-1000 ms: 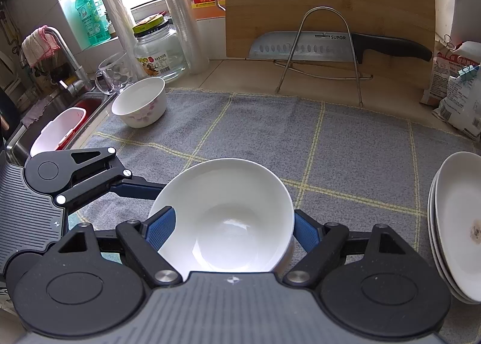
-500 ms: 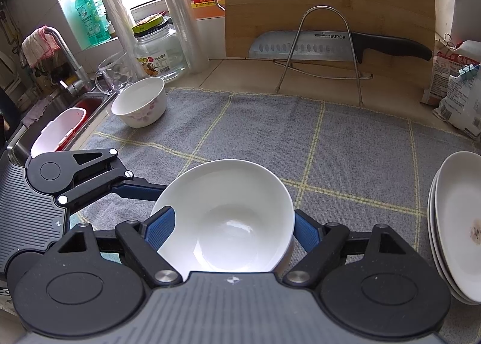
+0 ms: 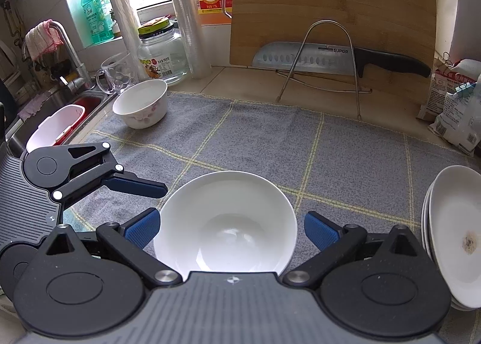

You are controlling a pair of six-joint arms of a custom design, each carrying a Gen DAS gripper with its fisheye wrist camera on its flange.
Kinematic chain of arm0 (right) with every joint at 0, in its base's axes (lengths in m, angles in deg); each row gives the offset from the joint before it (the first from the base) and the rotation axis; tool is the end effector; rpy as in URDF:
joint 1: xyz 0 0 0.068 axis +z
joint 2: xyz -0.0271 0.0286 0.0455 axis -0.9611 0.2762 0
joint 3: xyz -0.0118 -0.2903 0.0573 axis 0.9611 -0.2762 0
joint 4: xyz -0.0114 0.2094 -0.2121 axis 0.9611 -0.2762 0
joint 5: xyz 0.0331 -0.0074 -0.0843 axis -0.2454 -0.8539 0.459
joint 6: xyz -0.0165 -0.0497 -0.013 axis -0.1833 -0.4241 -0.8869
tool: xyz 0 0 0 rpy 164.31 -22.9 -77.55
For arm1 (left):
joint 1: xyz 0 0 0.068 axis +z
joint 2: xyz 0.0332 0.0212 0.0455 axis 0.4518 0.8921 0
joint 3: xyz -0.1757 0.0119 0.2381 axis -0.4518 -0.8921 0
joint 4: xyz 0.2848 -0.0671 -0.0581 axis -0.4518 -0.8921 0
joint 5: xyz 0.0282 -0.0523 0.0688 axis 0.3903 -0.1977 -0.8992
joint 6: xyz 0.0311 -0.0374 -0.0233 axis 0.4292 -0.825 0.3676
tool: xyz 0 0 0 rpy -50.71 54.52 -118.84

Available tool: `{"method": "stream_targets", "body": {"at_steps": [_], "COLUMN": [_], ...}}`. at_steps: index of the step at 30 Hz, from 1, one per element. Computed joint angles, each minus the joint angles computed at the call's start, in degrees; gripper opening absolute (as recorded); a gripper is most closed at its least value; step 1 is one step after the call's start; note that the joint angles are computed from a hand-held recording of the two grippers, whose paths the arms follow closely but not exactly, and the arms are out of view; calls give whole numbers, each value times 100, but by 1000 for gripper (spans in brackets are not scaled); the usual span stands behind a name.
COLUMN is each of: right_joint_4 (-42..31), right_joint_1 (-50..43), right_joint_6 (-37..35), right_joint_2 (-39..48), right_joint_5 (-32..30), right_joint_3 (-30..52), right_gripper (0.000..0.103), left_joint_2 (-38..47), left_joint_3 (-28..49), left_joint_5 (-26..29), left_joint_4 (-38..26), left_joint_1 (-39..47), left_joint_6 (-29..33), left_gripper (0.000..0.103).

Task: Organize plates and bowls
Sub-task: 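Open the right gripper and pull it back from the bowls, then reach the left gripper toward the white bowl beside the glass jar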

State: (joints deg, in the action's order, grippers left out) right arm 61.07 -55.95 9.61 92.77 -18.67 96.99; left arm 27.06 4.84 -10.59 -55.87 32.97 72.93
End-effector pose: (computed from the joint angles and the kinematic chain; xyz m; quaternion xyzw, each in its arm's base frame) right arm 0.3476 0.1272 0.1114 -0.3348 0.8679 0.1851 0.3168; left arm 0.2907 0.0176 0.1535 0.2476 0.8967 -0.0770 0.3586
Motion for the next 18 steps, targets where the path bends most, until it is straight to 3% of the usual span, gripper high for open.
{"method": "stream_targets", "body": {"at_steps": [11,15,18], "right_joint_4": [632,1007,1042], "right_joint_1": [262,415,438], "right_joint_6": [351,422,362], "right_joint_2": [-427,-640,-700], "right_joint_5": [635,953,856], "right_joint_3": [-564,-835,-862], "right_gripper": [103,103,103], "left_joint_2": [-340,-561,-762], "left_joint_3": [-230,-387,-539], "left_joint_5": [123,-111,-447], "left_joint_4": [-48,26,116], "left_joint_1": [344,393,385], "left_joint_6": [54,-204,-498], "left_gripper": [96,96,96]}}
